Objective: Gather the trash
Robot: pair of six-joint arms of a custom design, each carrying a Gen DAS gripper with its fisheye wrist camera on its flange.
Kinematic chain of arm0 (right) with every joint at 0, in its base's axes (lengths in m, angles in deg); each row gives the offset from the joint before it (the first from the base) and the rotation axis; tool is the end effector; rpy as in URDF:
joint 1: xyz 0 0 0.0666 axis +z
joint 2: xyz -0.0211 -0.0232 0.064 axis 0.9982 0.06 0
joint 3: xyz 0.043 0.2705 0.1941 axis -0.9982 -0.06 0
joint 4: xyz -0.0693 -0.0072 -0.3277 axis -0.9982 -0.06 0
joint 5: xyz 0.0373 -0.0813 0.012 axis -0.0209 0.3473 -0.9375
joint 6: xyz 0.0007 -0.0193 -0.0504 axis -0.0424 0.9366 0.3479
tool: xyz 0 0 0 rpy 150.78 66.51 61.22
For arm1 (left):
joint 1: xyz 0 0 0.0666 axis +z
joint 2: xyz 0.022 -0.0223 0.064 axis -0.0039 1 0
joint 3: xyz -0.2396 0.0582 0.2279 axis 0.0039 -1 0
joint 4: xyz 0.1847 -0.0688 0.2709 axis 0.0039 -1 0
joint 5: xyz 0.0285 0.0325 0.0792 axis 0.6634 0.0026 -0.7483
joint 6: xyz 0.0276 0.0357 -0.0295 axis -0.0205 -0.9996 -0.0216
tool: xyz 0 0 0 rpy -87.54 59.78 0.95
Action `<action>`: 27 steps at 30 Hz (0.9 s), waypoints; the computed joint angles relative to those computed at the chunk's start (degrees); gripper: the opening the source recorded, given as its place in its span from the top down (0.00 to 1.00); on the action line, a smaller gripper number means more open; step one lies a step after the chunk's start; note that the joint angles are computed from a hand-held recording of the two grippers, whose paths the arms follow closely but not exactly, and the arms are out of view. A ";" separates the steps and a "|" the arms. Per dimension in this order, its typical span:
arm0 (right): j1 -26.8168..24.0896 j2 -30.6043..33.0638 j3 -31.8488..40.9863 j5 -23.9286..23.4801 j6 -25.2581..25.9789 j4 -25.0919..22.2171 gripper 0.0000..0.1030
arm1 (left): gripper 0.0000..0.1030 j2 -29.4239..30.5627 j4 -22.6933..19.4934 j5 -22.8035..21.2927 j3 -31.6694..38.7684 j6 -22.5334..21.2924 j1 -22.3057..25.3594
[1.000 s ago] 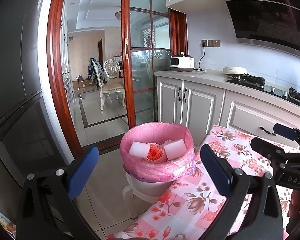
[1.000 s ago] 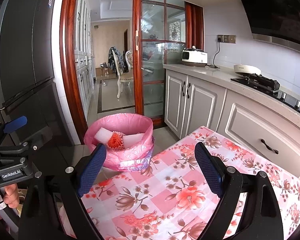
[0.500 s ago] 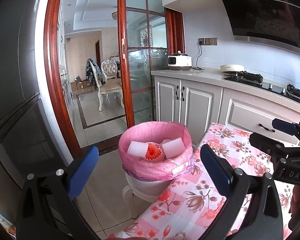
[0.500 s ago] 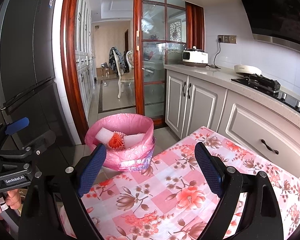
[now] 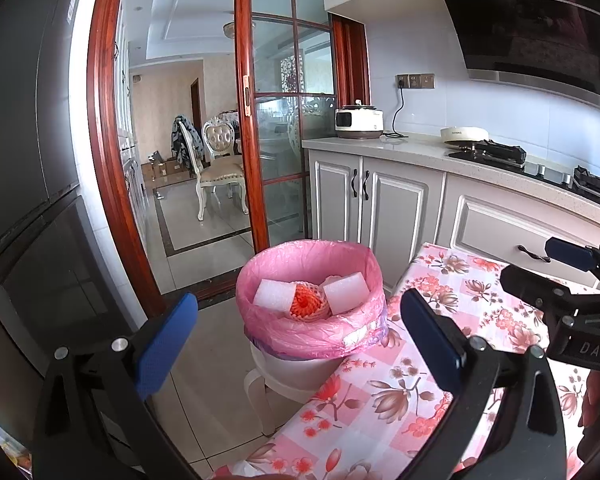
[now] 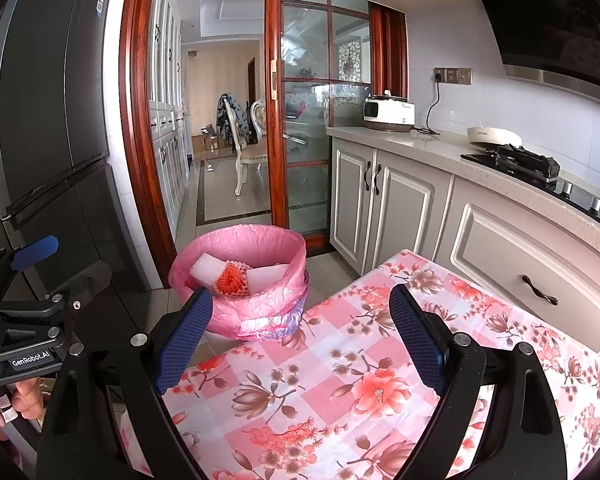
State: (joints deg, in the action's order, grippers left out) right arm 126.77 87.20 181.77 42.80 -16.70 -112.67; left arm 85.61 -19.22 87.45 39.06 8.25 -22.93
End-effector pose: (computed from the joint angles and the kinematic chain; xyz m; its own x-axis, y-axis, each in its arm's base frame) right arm 0.4799 0.3728 0.3740 -0.4423 0.0854 -0.8928 0.1817 0.9834 0.0041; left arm 0.6035 -0.2525 0.3940 -0.3575 0.2082 -0.9104 0.3959 0.9167 0.0541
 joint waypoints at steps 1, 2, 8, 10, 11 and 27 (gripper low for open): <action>0.01 -0.13 -0.22 0.08 0.06 0.26 0.18 | 0.04 0.06 -0.05 -0.08 0.13 0.05 -0.03; 0.06 -0.30 -0.53 0.25 0.20 0.64 0.18 | 0.04 0.09 -0.06 -0.09 0.18 0.06 -0.02; 0.27 -1.61 -2.76 1.15 0.77 3.52 0.18 | 0.04 -0.03 0.46 -0.19 -0.22 0.71 -0.13; 0.41 -2.05 -3.57 1.41 1.08 4.54 0.18 | 0.04 -0.27 1.10 -0.15 -0.80 1.02 -0.13; 0.48 -2.20 -3.82 1.66 1.26 4.90 0.18 | 0.04 -0.53 1.56 -0.12 -1.31 1.11 -0.13; 1.91 -6.62 -12.13 4.78 4.96 15.36 0.18 | 0.04 -5.36 11.94 0.39 -12.35 2.69 -0.29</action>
